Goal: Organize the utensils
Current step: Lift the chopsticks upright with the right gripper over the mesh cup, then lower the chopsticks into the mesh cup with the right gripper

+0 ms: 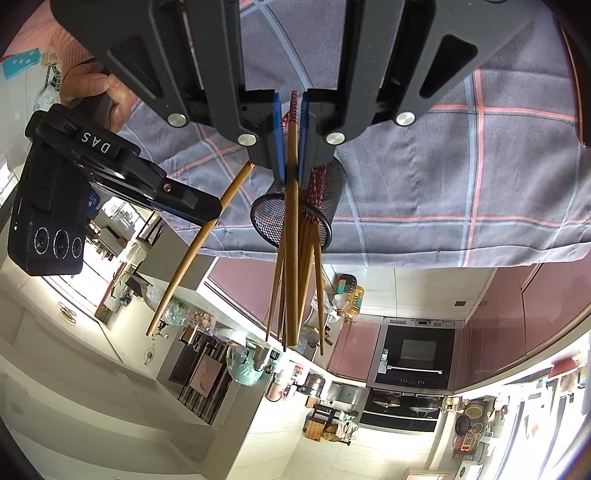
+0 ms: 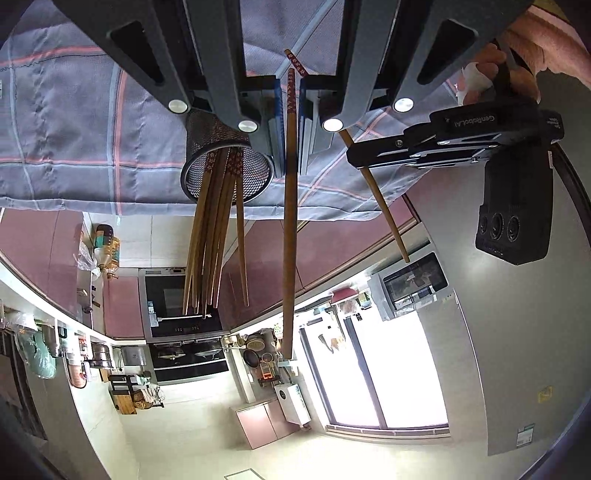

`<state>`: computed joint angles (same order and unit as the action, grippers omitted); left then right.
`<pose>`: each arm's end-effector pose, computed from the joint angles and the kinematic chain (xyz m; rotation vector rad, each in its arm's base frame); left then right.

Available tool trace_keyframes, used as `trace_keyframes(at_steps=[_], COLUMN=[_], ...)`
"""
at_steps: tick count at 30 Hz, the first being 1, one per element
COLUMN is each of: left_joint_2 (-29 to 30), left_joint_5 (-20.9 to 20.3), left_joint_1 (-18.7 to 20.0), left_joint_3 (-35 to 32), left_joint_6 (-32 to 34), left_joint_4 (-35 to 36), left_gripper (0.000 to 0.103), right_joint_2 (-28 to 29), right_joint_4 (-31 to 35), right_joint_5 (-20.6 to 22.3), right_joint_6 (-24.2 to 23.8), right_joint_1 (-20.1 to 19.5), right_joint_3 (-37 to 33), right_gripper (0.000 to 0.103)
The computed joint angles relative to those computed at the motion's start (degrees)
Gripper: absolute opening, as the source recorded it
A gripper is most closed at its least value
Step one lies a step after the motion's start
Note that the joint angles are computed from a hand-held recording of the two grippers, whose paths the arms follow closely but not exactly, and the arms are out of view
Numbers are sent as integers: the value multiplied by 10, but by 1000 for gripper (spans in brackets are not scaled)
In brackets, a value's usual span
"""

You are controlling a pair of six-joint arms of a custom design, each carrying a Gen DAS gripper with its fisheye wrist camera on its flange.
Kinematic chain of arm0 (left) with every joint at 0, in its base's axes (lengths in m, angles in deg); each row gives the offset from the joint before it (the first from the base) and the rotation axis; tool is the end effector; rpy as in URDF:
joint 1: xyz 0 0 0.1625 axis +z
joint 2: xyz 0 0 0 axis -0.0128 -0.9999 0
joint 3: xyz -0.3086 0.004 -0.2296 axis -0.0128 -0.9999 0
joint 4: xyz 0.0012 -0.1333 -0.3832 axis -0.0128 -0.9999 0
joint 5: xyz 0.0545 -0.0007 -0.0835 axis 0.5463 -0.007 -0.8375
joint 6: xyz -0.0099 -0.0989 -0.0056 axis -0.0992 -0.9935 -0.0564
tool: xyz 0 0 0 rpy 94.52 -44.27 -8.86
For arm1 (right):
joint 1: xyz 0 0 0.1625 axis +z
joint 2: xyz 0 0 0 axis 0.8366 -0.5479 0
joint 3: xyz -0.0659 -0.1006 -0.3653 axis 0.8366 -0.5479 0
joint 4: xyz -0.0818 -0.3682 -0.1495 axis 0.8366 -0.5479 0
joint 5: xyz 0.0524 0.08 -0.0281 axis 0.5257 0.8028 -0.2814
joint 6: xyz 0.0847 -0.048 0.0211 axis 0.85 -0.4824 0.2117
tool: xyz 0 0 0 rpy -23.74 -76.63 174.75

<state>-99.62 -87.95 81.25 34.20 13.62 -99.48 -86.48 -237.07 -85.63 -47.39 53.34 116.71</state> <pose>0.0360 -0.6773 0.3360 0.7413 2.6340 -1.0088 0.3666 -0.6556 -0.0503 0.9918 -2.5845 1.0851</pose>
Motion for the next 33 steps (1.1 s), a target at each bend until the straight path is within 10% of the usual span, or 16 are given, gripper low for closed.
trace_keyframes(at_steps=[33], left_joint_2=[8], left_joint_5=[-36], left_joint_1=[-33], left_joint_3=[-59], left_joint_6=[33], left_joint_4=[-29], left_gripper=[7], right_joint_2=[9], right_joint_4=[-6], right_joint_5=[-6], right_joint_6=[-29], right_joint_1=[11], right_joint_3=[-78], right_gripper=[6])
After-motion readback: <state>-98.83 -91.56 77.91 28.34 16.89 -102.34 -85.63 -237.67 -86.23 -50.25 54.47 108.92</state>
